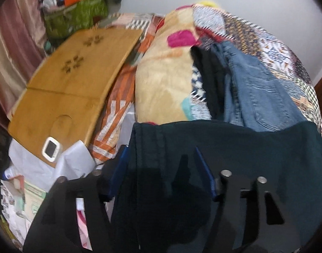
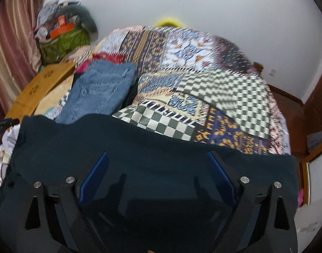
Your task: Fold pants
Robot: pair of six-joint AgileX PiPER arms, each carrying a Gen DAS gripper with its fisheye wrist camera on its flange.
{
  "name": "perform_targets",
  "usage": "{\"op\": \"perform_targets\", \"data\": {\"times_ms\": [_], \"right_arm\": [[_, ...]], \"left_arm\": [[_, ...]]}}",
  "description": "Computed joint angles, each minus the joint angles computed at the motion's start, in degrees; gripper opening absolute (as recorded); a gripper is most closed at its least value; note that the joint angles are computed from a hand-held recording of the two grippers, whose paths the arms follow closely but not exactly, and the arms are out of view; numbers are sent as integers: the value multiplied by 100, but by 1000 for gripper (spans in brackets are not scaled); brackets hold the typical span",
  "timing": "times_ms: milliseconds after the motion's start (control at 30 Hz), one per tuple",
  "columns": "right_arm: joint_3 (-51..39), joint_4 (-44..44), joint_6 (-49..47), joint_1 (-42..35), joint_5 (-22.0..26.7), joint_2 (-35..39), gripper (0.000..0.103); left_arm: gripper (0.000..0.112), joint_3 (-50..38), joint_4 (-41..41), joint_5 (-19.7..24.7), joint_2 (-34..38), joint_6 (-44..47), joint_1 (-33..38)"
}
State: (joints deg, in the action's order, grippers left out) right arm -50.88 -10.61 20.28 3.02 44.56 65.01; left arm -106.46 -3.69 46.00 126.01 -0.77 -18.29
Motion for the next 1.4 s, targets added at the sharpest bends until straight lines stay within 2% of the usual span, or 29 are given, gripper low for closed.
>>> {"op": "perform_targets", "data": {"times_ms": [167,267,400,500,533,567,600,667,700,733,767,867,933,1033,1167,1267,1400], "right_arm": [[-322,742,-1162,-489,-257,835,81],[-537,1132,-1703,-664,-334,1235,81],[-879,1730,-2470,-857,-251,1746,80],[-1028,2324,-3047,-957,-37,1976,77],[-995,2296,-3014,-918,-47,1951,74],[-950,2313,-3033,-905,-65,1921,65],[-889,2505,-3157,-942,-39,1881,59],[-847,3033,-3482,-1080,173,1890,33],[-803,3035,-3430,-1038,171,1864,31],[-738,2822,-3214,-912,76,1797,25],[-720,2598,-3022,-792,15,1752,15],[-787,1806,-2313,-479,-34,1629,7],[-864,1408,-1978,-393,-84,1478,7],[-1130,749,-1431,-239,-27,1240,6],[-1500,454,-1039,-129,209,984,6],[-1628,56,-622,162,358,810,6],[-1471,-42,-387,370,573,433,6]], "left_arm": [[40,-1446,-357,834,1012,-25,205],[37,-2077,-607,1184,1440,-47,275],[34,-2379,-594,1389,1607,-179,262],[28,-2159,-541,1299,1447,-221,229],[25,-2121,-532,1289,1407,-214,225],[13,-1985,-460,1216,1305,-250,197],[10,-1872,-329,1166,1207,-318,154],[9,-1639,-269,1022,1020,-326,120],[9,-1511,-159,936,910,-369,83],[9,-1431,-84,878,832,-398,53],[9,-1354,-9,824,747,-429,23],[8,-1231,324,698,487,-582,-63],[8,-1242,425,610,321,-600,-56],[9,-1672,448,728,283,-541,13],[9,-1913,400,761,113,-448,42],[9,-1398,280,474,-295,-306,54],[9,-274,-8,60,-1031,-7,155]]}}
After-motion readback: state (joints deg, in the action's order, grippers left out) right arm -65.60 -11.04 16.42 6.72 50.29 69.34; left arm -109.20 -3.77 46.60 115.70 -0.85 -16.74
